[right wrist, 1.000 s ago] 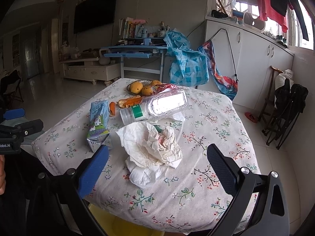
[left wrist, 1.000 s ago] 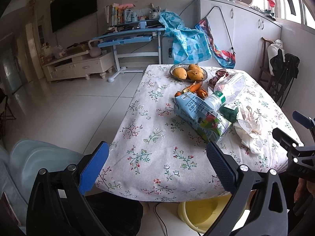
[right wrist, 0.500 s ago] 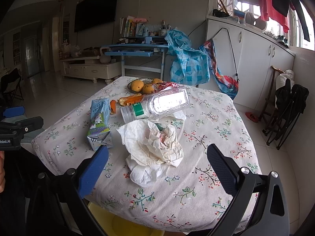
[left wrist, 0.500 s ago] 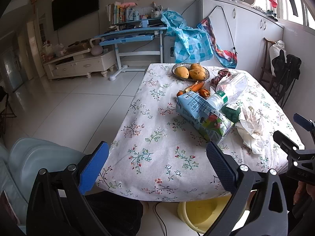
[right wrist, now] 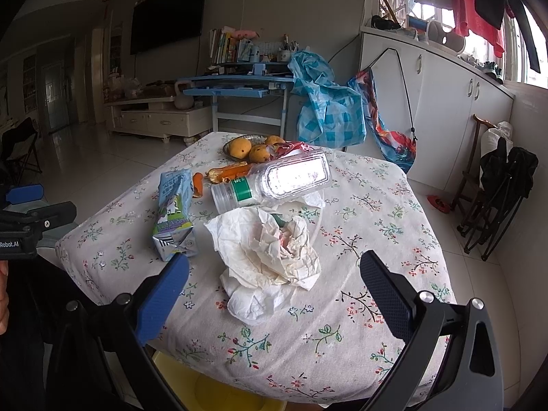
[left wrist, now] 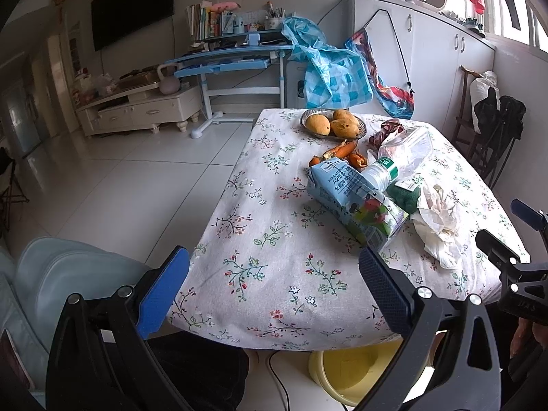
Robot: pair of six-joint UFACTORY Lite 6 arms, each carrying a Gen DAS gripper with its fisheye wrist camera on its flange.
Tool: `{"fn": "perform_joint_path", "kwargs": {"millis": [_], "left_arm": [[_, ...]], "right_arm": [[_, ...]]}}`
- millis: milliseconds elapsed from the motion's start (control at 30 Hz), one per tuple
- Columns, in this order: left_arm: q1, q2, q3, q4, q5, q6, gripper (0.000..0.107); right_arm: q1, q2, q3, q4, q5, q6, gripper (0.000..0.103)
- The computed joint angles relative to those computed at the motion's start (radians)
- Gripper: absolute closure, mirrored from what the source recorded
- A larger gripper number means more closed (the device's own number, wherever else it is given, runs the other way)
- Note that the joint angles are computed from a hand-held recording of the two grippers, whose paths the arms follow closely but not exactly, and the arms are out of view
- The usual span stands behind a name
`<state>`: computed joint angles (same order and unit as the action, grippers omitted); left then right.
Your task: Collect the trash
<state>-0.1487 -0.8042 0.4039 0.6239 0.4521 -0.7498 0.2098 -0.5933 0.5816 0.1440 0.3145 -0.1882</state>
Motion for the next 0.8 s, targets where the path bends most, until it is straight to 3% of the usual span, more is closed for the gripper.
{"fn": "perform_joint_path", "kwargs": {"millis": [800], "left_arm": [[0.005,0.001,0.002,-0.009,-0.003,0.012,0.011]], "right_arm": [[-0.004,0.001,0.002,0.01,0.002,-0.01,0.007]]}}
